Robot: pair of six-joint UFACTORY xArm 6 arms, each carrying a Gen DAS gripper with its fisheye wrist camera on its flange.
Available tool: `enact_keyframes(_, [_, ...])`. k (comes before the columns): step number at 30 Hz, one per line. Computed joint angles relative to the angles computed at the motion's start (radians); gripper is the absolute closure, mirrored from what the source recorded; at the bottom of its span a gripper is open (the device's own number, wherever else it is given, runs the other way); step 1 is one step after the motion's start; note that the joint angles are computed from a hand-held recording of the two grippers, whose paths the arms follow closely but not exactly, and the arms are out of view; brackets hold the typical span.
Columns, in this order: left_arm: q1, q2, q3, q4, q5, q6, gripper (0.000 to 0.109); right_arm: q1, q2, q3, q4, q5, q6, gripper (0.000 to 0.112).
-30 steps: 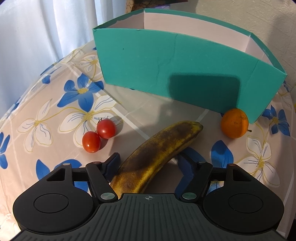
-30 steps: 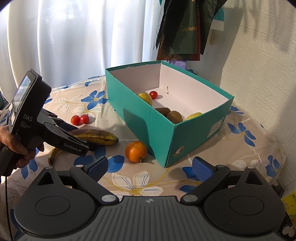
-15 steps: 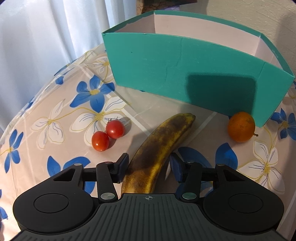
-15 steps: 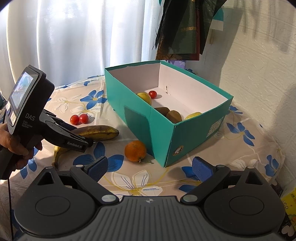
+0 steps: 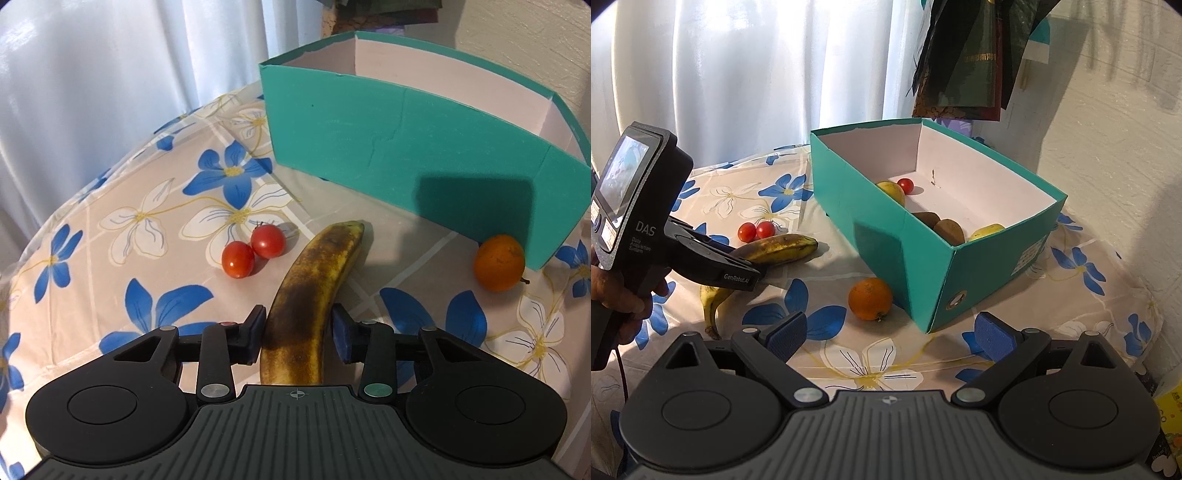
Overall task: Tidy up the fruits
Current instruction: 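Lower the left gripper around the dark banana's middle and close it, then lift the banana toward the box with the left gripper while the right gripper approaches the orange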
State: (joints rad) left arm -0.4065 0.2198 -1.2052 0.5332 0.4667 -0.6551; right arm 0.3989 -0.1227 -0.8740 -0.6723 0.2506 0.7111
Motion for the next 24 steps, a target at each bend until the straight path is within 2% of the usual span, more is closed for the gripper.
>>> enact_keyframes(10, [-0.008, -0.086, 0.069, 0.074, 0.041, -0.159, 0.069, 0.011, 0.021, -0.004, 0.055, -0.013, -0.062, 0.024])
enact_keyframes(24, [-0.033, -0.267, 0.181, 0.161, 0.121, -0.335, 0.069, 0.018, 0.101, -0.058, 0.057, -0.038, -0.09, 0.03])
